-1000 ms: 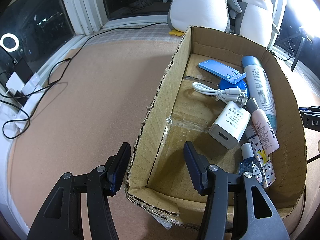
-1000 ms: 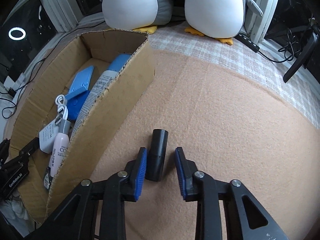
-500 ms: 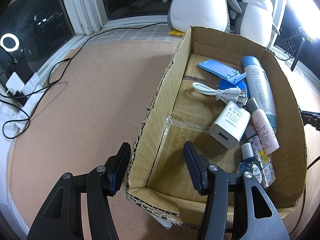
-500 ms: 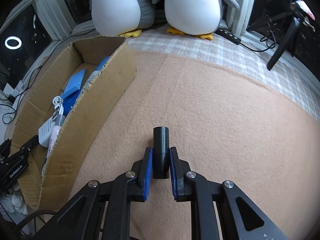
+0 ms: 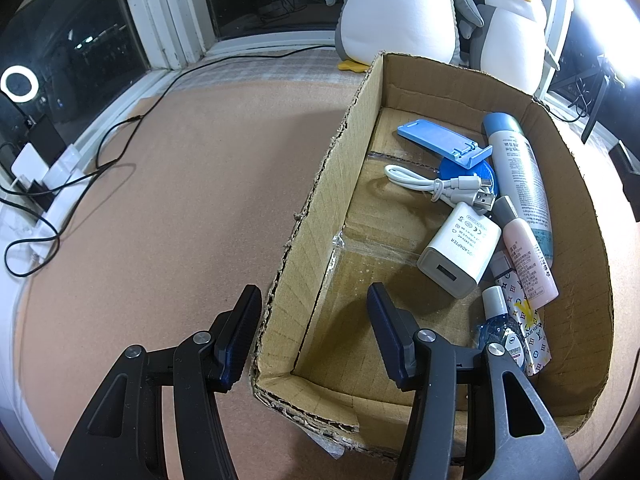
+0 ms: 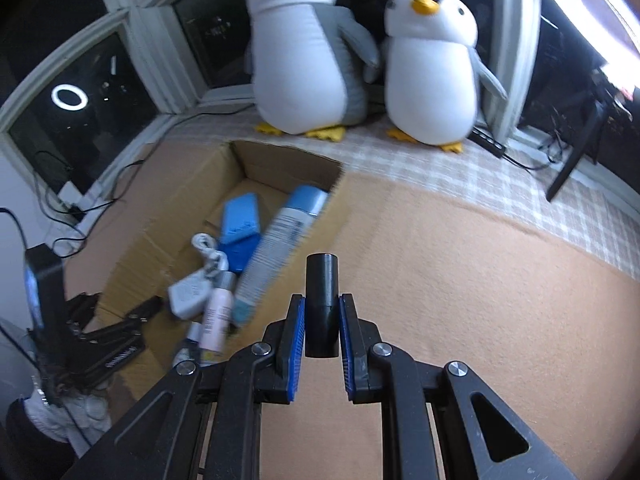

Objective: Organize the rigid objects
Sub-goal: 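Carry the black cap with the right gripper into the box and release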

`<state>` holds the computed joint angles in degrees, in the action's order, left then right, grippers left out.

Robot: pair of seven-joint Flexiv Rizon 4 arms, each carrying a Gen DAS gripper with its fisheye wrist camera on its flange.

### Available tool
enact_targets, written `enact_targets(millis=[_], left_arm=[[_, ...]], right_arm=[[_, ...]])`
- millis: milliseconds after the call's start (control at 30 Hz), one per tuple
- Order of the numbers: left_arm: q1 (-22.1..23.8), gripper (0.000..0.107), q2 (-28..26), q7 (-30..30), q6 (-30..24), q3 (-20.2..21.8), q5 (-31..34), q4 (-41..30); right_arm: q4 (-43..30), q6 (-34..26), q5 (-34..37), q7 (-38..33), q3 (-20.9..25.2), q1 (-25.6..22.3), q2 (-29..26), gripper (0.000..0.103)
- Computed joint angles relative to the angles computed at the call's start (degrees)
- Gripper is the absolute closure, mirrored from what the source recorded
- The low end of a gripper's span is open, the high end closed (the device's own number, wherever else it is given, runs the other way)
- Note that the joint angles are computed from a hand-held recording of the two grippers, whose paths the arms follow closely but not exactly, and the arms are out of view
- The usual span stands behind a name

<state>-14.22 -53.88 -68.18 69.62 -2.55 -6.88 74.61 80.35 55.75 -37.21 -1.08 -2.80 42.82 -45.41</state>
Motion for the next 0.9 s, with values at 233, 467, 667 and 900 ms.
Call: enact_targets(millis=[233,467,667,900], left_arm=[[0.07,0.053,-0.02,0.01,-0.03,-0.10,0.02,-0.03],[0.02,0.053,-0.04,-0.21,0.19,-0.20,-0.12,0.18],[-0.04,0.053,-0.03,-0.33,0.28,-0.23,-0.15,0.28],[-0.08,0.053,0.01,-0.41,0.38,-0.22,-0.16,0.42]], right_arm=[[-9.99,-0.30,2.62,-7.25,1.86,-0.01,-5.32,0.088],[-20.79,-4.12,6.79,-15.14,2.29,0.71,-11.11,0.088],[-27.47,-6.29,9.95,-19.34,2.22,0.85,-14.96,0.088],[-33.72,-8.60,13.34,-22.40,2.40,0.41,-18.78,0.088]])
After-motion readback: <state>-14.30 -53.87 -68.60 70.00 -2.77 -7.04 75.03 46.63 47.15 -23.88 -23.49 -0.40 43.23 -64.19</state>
